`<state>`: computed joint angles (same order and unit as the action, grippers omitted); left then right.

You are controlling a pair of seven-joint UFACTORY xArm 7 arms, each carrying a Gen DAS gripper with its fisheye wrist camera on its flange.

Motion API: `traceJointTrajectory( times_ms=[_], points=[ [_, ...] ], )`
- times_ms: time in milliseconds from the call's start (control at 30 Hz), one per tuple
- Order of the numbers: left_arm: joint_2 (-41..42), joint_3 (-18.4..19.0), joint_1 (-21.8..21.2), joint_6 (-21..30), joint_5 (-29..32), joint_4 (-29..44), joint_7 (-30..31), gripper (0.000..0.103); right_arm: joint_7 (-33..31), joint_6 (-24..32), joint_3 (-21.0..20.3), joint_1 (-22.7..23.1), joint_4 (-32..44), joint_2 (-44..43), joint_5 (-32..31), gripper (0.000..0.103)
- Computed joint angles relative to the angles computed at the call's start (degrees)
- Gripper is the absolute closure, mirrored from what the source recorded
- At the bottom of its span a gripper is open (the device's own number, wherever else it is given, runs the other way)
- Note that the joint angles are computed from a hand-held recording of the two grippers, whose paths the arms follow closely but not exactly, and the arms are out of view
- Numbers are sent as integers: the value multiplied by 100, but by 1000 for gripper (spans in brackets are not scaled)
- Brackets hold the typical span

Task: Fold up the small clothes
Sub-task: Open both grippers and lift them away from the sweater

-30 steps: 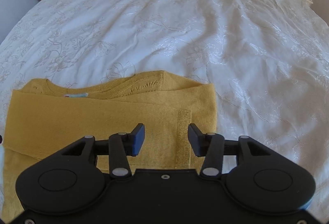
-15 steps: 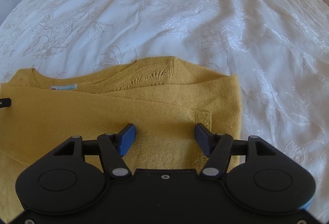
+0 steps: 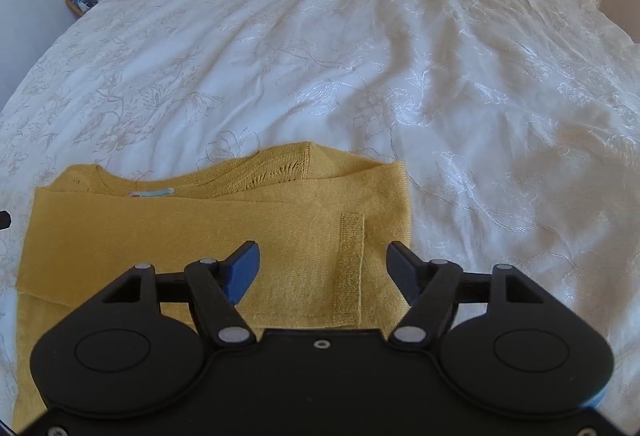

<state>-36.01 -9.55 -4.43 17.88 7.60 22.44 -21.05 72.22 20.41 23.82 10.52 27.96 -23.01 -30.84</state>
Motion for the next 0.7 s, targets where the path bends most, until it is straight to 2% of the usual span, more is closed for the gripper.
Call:
traceJointTrajectory(
  times_ms=[67, 167, 267, 433, 567, 700],
  points=[
    [-673, -36, -250, 259, -95, -212, -22, 24, -153, 103, -104, 274, -232, -505, 205, 23],
    [-1647, -203, -525, 808, -206, -434, -178, 24, -330, 406, -52, 648, -514, -1281, 573, 19],
    [-2417, -424, -739, 1453, -279, -533, -449, 24, -538, 642, -17, 997, -755, -1948, 934, 13],
    [-3380, -640, -1127, 2457, -383, -669, -813, 24, -751, 1171, 159, 1619, -1039, -2863, 1477, 9],
    [-3968, -1070, -1366, 3830, -334, -571, -1179, 24, -848, 1455, 289, 2097, -1238, -3316, 1809, 6],
    [-4452, -1065, -1851, 4863, -518, -682, -1281, 24, -881, 1763, 401, 2603, -1357, -3523, 2124, 3]
  ],
)
